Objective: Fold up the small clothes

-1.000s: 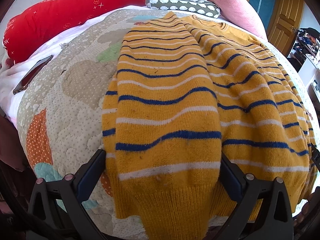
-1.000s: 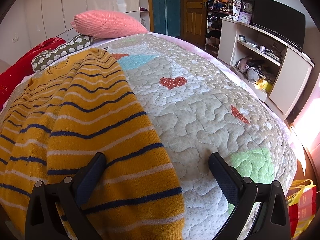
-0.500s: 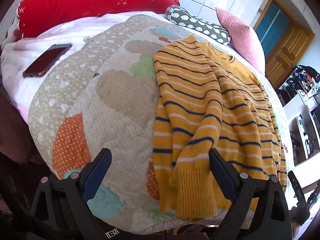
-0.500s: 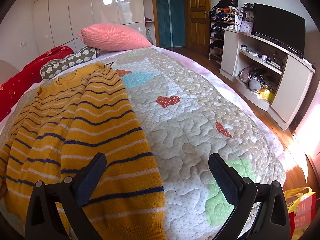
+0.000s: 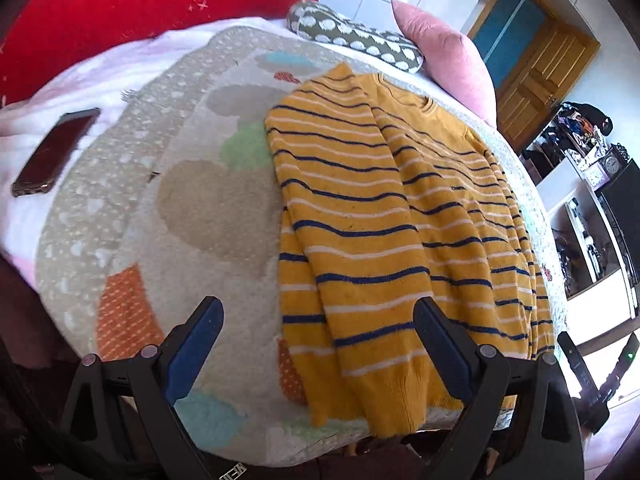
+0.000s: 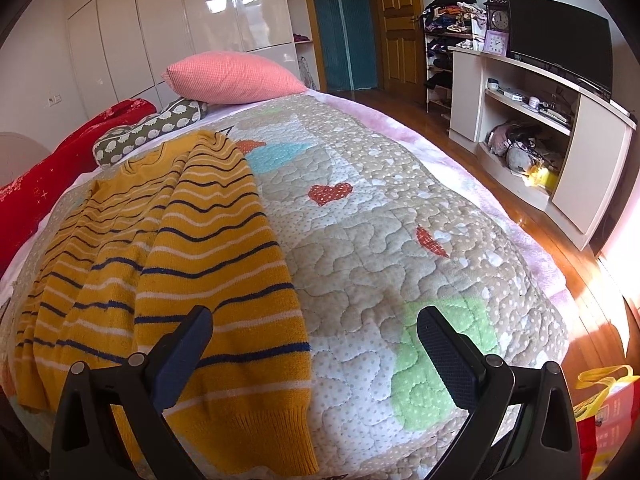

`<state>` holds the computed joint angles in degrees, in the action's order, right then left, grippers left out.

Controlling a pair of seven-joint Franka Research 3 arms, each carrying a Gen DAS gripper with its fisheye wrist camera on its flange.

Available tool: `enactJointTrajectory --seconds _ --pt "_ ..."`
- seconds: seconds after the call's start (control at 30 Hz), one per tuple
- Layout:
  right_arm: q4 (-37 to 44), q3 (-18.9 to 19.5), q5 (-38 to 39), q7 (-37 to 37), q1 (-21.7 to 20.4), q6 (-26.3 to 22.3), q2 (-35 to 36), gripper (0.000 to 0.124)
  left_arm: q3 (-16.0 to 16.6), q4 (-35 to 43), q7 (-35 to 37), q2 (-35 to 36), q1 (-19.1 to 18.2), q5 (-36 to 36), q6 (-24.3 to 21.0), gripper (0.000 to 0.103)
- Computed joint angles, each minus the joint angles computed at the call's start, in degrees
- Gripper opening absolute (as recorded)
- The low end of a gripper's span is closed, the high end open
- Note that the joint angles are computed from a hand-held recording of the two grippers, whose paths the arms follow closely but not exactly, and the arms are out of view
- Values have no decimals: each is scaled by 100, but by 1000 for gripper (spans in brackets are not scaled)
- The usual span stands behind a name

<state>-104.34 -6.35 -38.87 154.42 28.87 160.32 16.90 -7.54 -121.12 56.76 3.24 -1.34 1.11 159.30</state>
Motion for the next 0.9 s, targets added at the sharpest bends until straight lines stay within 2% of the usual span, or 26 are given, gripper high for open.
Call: enactJointTrajectory --seconds 0.03,0.07,0.1,0.13,0.2,0.23,0.3,0.4,0.47,0.6,0.7,0.8,0.87,0.9 --pt "28 36 31 -93 -6 -17 12 102 -44 260 309 267 28 -317 -112 87" --pt "35 26 -18 -112 24 -33 -1 102 -136 520 664 524 88 -676 -238 68" --pt "43 -14 -133 -57 77 -74 -23 102 -174 751 641 730 111 -640 -448 58" --pt "36 -54 -273 32 123 -123 -59 102 -12 951 237 869 -57 -202 -702 50" --pt "26 -62 -490 175 143 -245 -136 102 113 984 -273 853 -215 479 -714 29" --pt "10 -41 -566 225 125 -296 -179 102 153 973 -437 788 -246 743 -774 12" --pt "-26 25 -696 301 72 -396 -260 102 193 852 -697 588 -210 1008 -824 12" --pt "-95 138 -871 404 -19 -520 -370 102 339 832 -1377 399 -193 1839 -1254 11" --pt "-113 224 -919 450 -83 -559 -400 102 327 768 -1429 310 -45 1774 -1448 11" --pt "-25 351 -886 352 -162 -556 -370 102 351 700 -2378 127 -50 2854 -2220 11" --pt "179 387 -851 127 -188 -508 -251 102 317 101 -2277 -365 138 2441 -1653 11" --pt "583 452 -320 -616 -288 -492 102 102 203 -332 -2557 -855 204 2669 -1340 16" --pt "984 462 102 -1124 -301 -672 456 102 101 -468 -2711 -1060 209 2837 -1160 31" --pt "1174 492 335 -1393 -332 -709 637 101 57 -515 -2736 -1132 200 2879 -1060 33"
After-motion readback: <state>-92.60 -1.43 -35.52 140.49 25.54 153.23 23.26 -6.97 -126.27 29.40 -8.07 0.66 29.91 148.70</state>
